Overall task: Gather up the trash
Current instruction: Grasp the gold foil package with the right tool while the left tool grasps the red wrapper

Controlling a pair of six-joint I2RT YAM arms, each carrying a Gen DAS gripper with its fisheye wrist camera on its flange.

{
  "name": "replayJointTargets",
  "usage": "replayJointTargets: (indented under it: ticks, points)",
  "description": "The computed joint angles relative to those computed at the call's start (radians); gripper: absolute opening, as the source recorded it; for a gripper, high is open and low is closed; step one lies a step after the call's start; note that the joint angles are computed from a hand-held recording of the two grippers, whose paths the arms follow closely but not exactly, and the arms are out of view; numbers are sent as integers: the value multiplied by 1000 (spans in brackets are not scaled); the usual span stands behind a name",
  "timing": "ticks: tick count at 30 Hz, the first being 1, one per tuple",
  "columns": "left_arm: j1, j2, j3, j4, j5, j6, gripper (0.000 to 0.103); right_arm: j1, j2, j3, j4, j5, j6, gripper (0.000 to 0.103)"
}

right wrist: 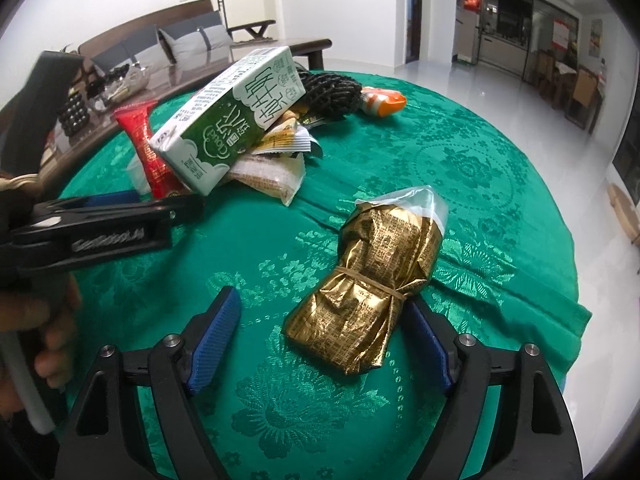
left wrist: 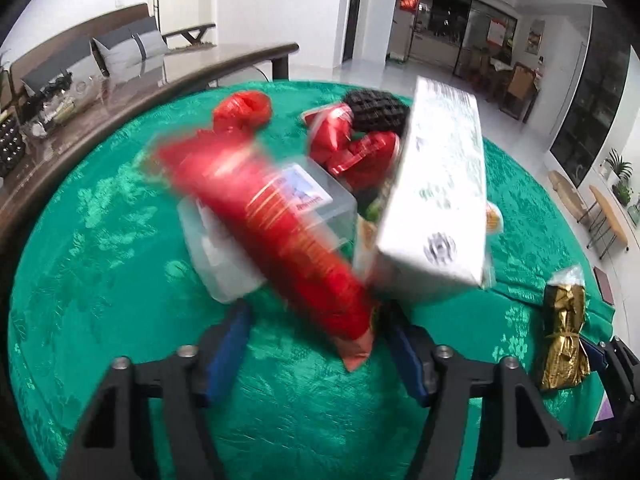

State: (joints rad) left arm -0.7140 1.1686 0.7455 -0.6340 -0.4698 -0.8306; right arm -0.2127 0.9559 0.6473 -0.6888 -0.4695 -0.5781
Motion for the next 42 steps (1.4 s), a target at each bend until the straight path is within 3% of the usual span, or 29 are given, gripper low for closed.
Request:
replayJointTargets:
  ticks: [1,4,11,15,21,25,30,35,39,42]
  points:
    - [14,-26,-16,12,21,11,35,0,0,0,-1,0,-1,83]
    - [31,-97,-45,-1,66,40,25,0,3,2,-2,-3,-3,84]
    - [38,-272,-4,-275,315,180,25,-40,44,39,-52,-53,-34,83]
    - [-30,-311,-8,-339,326,195,28,-85,102,107,-160,-131,-97,83]
    - [-53,-309,-24,-308,293,141,58,-60,130,107,-131,-139,-50,83]
    - [-118,-312,-23,-313,235,69,60,-14,99,88,-87,-50,-41,63]
    - [-20,-306,-42,-265,211,54,61,-73,128,131,-172,-58,-144,54]
    - [148,-289,-41,-211,278,110,61,-157,169,183,-233,-64,-227,56]
    - [115,-306,-21,-262,249,99,61,-196,180,205,-252,-79,-245,58]
    - [24,-350,-40,-293,235,28,63,-211,185,220,-286,-107,-253,68]
